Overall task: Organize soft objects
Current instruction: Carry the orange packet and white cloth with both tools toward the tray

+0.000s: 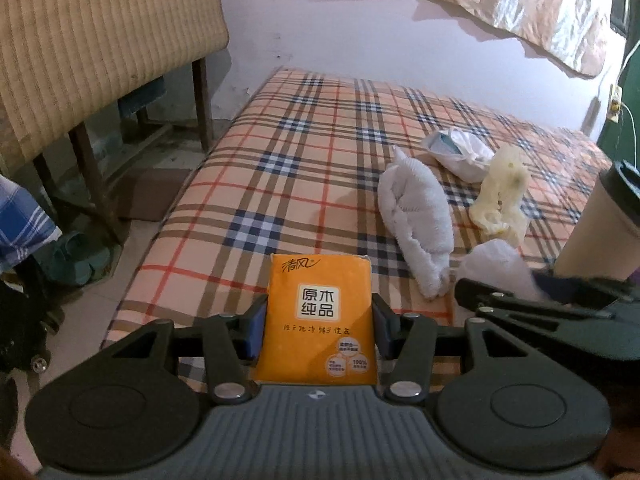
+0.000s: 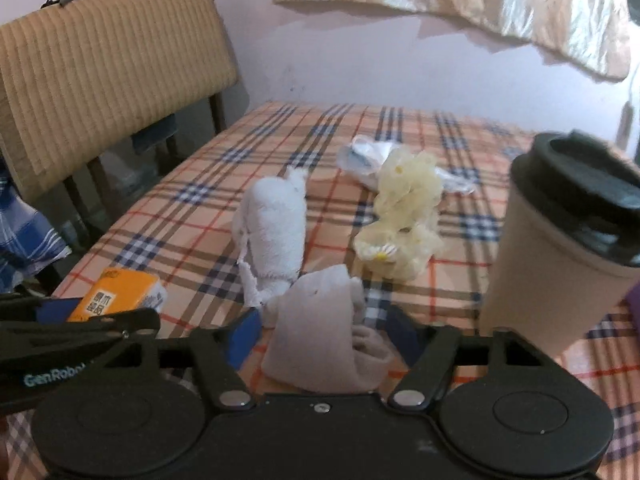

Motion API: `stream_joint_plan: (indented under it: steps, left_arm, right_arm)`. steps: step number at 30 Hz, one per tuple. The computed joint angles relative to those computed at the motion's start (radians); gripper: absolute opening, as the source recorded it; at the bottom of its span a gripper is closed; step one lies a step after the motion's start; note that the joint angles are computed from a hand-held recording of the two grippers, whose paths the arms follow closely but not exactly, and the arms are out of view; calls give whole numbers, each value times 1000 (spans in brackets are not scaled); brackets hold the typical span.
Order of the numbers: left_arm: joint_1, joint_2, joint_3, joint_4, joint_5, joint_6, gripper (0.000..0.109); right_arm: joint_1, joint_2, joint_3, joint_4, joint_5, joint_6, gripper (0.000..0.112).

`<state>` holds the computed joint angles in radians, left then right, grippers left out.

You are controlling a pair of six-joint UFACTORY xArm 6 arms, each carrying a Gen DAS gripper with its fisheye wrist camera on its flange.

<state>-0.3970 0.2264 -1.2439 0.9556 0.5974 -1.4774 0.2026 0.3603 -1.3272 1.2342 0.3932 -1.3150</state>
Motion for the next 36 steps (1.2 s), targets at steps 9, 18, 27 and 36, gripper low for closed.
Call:
stream_joint_plan:
  steps: [9,18,27,36]
  left_arm:
    - [-38,-6,-31,2,37,-41,53]
    - [-81,-10,-107,-8,129,-20,53]
    - [-114,-9,-173,-16,210,1,53]
    - [-135,8,-236,-21,254,7,53]
  right_arm:
    - [-59,-110,76,70,106,-114,39]
    - [-139,-209,77,66,213,-78,39]
    - [-225,-235,26,26,320,-32,39]
    - [-307,-209,-58,31,380,-8,39]
